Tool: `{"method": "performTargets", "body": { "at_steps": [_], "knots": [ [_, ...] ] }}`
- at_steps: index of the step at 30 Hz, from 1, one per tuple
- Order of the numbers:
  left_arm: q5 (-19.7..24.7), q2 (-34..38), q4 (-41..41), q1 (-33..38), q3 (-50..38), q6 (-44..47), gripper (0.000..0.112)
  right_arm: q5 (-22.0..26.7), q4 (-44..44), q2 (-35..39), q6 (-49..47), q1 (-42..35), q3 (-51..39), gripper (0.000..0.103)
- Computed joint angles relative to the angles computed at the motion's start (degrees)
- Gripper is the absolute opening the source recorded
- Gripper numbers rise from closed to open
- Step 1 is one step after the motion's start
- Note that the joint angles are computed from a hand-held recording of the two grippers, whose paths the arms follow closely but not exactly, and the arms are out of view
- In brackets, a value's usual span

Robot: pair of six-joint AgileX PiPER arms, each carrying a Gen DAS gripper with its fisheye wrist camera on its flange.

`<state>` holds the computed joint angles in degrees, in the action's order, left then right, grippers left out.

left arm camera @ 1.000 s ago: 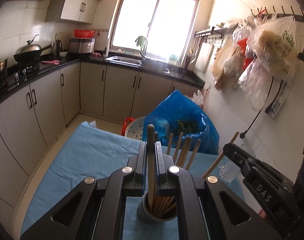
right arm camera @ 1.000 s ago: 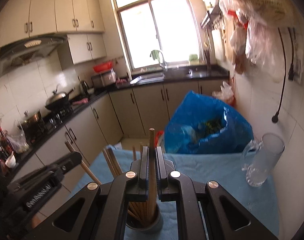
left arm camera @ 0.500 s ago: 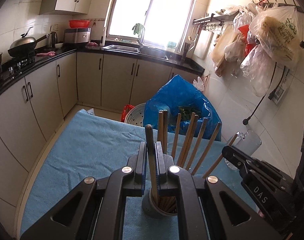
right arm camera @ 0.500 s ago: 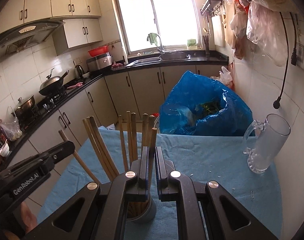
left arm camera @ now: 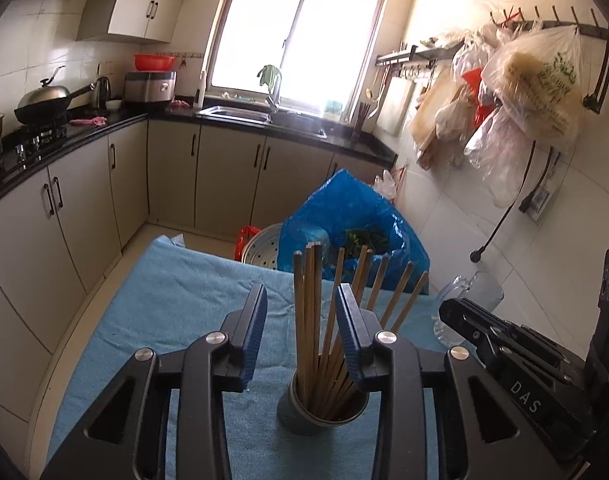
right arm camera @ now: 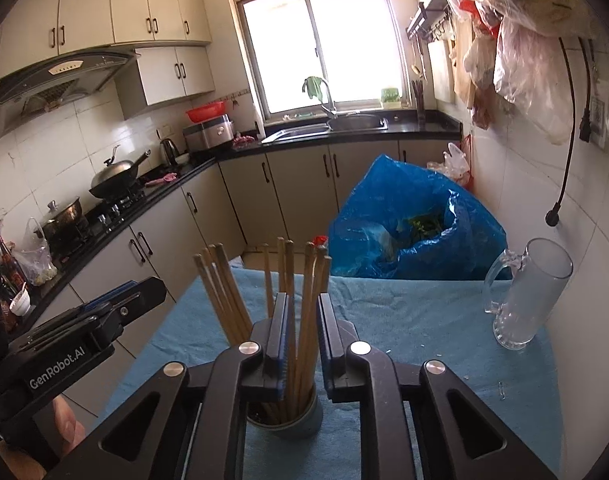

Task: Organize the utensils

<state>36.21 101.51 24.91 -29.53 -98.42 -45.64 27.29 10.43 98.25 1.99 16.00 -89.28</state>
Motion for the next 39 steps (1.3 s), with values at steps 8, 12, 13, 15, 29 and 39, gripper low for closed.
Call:
{"method": "performTargets", "body": {
  "at_steps": [8, 12, 13, 15, 29, 39],
  "knots": [
    [0.08, -2.98, 2.35, -0.23, 2.82, -3.29, 0.036, -0.46, -8.33, -3.46, 7.07, 2.26, 1.95, 0.026],
    [0.32, -4.01, 3.48, -0.09, 4.87, -4.85, 0.038, -0.05, -9.92, -3.92, 8.88, 2.51, 2.51, 0.031],
    [0.2, -4.32, 3.8, 0.0, 5.59, -5.37, 0.04, -0.04, -10.34, -4.04, 9.18, 2.52, 2.77, 0.033],
    [0.48, -4.49, 4.59, -0.01, 6.28, -6.5, 0.042, 0.0, -12.63, -4.36, 11.16, 2.94, 3.45, 0.041],
    [3.83, -4.1, 11.33, -0.5, 11.56, -14.36, 0.089, 2.72, -34.27, -4.29, 30.38, 6.4, 6.54, 0.093],
    [9.99, -7.17, 18.07, -3.27, 18.38, -21.13, 0.094, 5.51, -46.7, -6.27, 43.7, 8.55, 11.75, 0.102]
  ]
}}
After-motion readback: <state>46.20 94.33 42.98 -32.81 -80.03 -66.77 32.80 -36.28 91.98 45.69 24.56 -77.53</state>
